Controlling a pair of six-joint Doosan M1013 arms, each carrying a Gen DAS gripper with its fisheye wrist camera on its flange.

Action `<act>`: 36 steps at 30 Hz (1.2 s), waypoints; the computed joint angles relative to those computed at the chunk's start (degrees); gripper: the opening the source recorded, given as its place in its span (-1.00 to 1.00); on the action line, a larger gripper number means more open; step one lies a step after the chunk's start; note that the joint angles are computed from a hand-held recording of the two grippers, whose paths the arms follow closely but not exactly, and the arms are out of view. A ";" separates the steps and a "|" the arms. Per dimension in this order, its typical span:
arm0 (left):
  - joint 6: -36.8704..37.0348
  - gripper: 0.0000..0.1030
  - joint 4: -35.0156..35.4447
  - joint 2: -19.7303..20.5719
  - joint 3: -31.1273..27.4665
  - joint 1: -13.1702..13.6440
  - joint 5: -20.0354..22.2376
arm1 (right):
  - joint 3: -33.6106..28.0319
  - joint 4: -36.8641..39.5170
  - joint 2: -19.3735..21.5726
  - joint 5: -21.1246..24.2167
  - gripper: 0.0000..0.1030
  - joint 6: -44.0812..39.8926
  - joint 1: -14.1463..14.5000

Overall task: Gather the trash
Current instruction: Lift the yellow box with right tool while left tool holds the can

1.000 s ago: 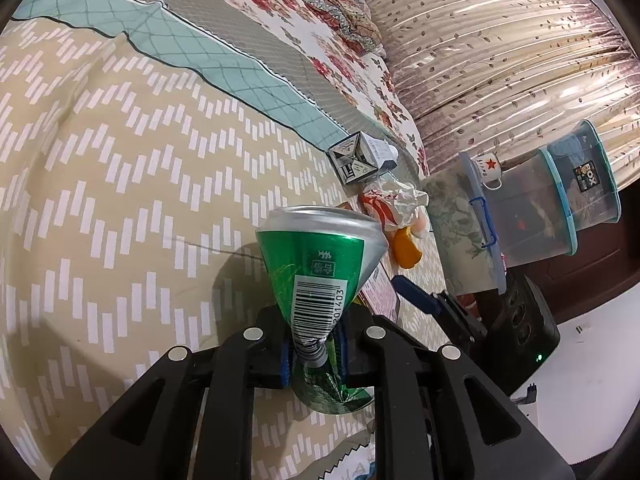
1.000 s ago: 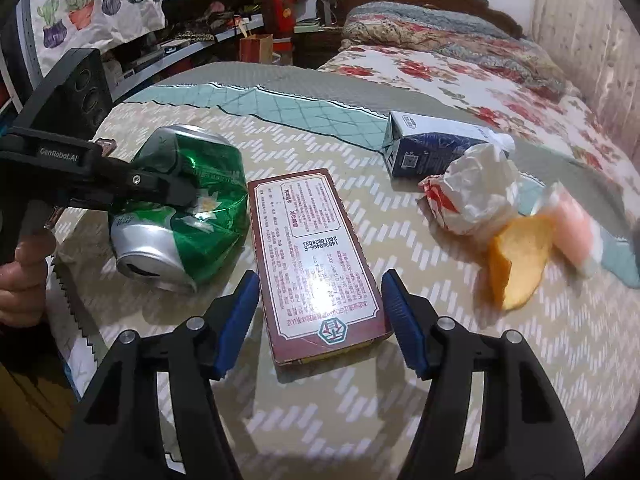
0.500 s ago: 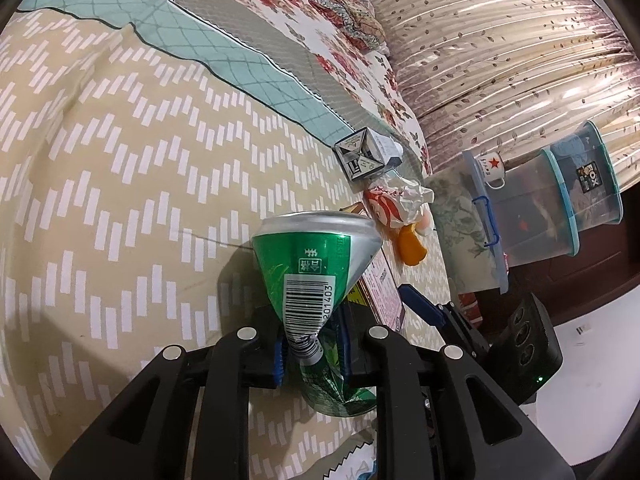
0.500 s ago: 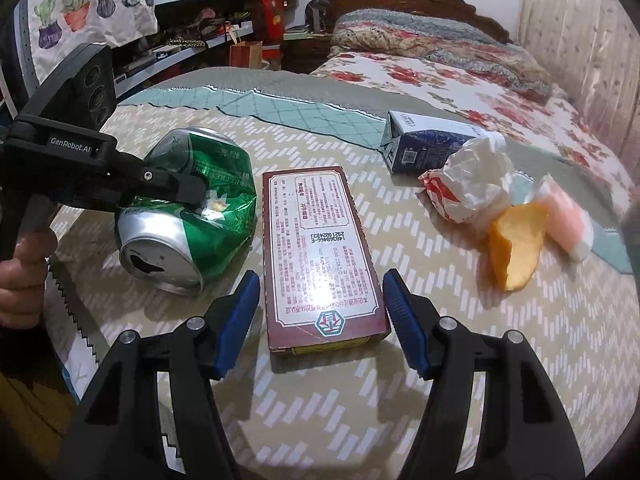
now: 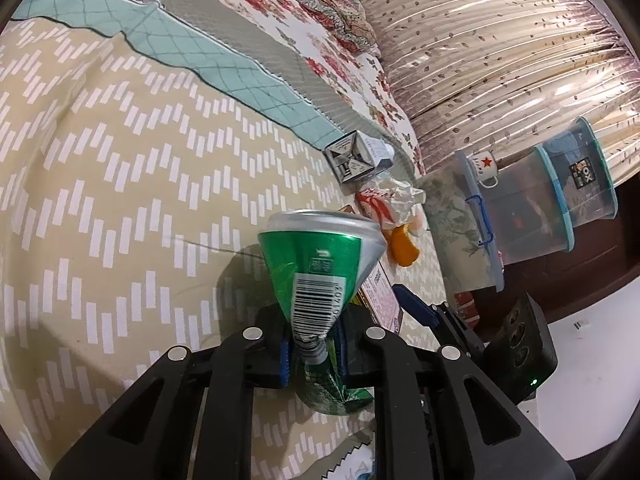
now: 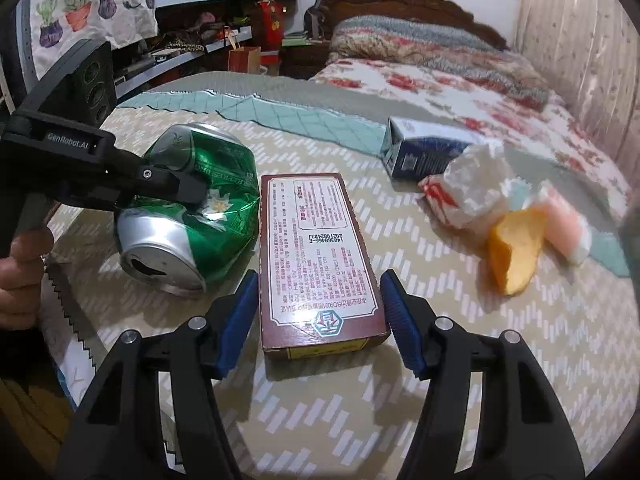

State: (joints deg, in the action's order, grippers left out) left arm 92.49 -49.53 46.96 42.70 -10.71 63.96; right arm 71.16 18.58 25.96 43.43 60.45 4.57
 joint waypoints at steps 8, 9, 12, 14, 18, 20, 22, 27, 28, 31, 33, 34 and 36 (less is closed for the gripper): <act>2.49 -0.76 -2.18 -1.23 1.14 0.08 -1.70 | 2.02 1.96 -1.94 -3.67 0.22 0.02 -0.55; 2.62 -0.76 -2.29 -1.30 1.19 0.08 -1.77 | 2.18 1.76 -2.09 -3.88 0.22 0.13 -0.58; 2.76 -0.76 -2.28 -1.54 1.44 0.05 -2.00 | 3.10 1.02 -2.80 -4.86 0.22 0.99 -0.65; 2.83 -0.76 -2.46 -1.53 1.42 0.10 -1.78 | 3.50 1.25 -3.15 -5.25 0.22 1.43 -0.86; 3.34 -0.77 -2.59 -1.70 1.61 0.11 -1.50 | 4.26 1.16 -3.75 -6.53 0.22 2.59 -1.11; 3.75 -0.77 -2.66 -1.85 1.69 0.05 -1.58 | 4.62 2.06 -4.12 -7.57 0.21 2.38 -1.26; 4.19 -0.77 -2.78 -1.97 1.73 0.00 -1.75 | 4.83 2.77 -4.33 -8.17 0.21 1.89 -1.40; 4.40 -0.77 -2.58 -2.05 1.55 -0.26 -1.63 | 4.86 2.66 -4.32 -8.09 0.21 2.18 -1.58; 4.46 -0.77 -2.54 -2.07 1.54 -0.30 -1.56 | 5.01 2.72 -4.38 -8.18 0.21 2.32 -1.66; 4.42 -0.77 -2.24 -1.84 1.12 -0.41 -1.18 | 5.67 2.73 -4.82 -8.74 0.21 2.76 -1.79; 4.24 -0.77 -2.01 -1.59 0.58 -0.49 -0.82 | 5.85 2.98 -4.99 -9.15 0.21 2.94 -1.98; 4.11 -0.77 -1.87 -1.46 0.26 -0.55 -0.65 | 5.95 3.10 -5.09 -9.37 0.21 3.01 -2.11; 4.13 -0.77 -1.58 -1.41 0.00 -0.80 -0.53 | 6.26 3.30 -5.26 -9.76 0.22 3.16 -2.41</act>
State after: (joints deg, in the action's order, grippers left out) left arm 96.62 -51.11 45.55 42.70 -11.51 63.43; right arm 77.42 21.88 20.71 33.67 63.61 2.16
